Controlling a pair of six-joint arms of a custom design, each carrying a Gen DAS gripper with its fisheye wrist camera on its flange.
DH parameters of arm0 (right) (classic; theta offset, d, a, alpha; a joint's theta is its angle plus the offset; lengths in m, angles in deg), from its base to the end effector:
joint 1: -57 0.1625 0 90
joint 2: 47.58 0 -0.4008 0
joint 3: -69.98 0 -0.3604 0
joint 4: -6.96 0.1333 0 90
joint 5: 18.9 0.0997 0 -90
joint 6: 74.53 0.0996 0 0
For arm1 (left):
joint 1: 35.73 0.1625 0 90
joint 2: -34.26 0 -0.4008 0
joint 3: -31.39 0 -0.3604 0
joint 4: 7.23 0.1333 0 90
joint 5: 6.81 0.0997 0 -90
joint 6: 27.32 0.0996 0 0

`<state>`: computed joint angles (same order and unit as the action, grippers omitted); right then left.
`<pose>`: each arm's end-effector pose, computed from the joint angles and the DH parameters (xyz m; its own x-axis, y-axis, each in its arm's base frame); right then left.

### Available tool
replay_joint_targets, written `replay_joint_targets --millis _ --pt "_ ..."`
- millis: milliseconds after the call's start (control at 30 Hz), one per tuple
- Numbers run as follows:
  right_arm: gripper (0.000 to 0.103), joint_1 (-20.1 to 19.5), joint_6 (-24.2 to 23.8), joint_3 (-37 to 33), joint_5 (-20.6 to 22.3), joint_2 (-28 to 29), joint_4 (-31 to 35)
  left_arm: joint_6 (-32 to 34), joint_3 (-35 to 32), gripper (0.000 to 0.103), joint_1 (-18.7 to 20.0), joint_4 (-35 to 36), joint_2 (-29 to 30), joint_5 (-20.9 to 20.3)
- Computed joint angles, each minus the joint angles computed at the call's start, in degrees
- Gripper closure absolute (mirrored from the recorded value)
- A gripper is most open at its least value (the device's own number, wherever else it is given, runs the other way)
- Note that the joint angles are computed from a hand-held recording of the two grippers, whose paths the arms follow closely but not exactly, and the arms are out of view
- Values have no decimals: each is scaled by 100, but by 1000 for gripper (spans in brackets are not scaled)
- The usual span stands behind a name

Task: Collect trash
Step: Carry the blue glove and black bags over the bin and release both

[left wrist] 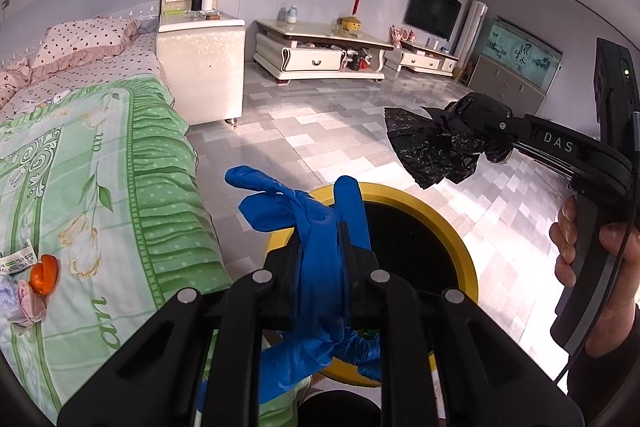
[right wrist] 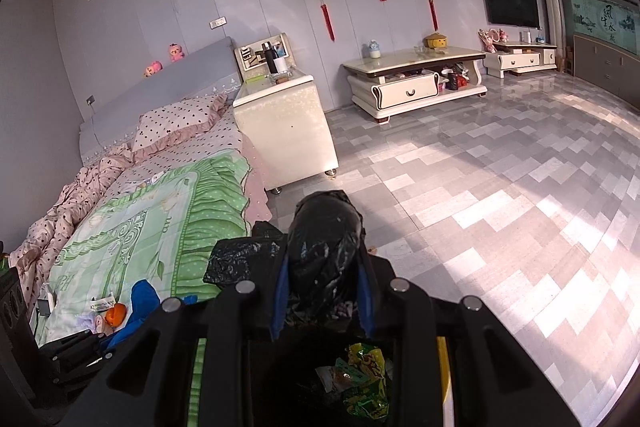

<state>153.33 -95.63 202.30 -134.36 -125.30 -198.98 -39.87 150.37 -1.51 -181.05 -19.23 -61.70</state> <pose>0.1363 -0.4082 0.3047 -0.8570 0.0853 0.5082 -0.3874 0.5439 -0.7444 -0.3131 -0.4434 0.1107 -0.7656 0.4450 -0.4646 0.6337 0.6460 -0.4256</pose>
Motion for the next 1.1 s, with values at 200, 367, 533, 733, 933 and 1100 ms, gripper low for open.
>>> replay_joint_targets --millis 200,367,533,733,933,1100 --pt "76 -188 -35 7 -120 135 -104 11 -147 88 144 -2 301 -173" --pt "76 -298 -10 26 -113 151 -38 -28 -231 85 203 -12 475 -274" --pt "73 -339 -15 59 -133 123 -30 -22 -231 77 222 -73 506 -352" --pt "60 -302 101 53 -235 70 111 -45 -154 56 205 -152 432 -297" --pt "51 -316 287 83 -324 30 153 -147 2 32 211 -246 236 -159" --pt "43 -174 378 89 -350 47 211 -209 161 22 268 -281 -34 66"
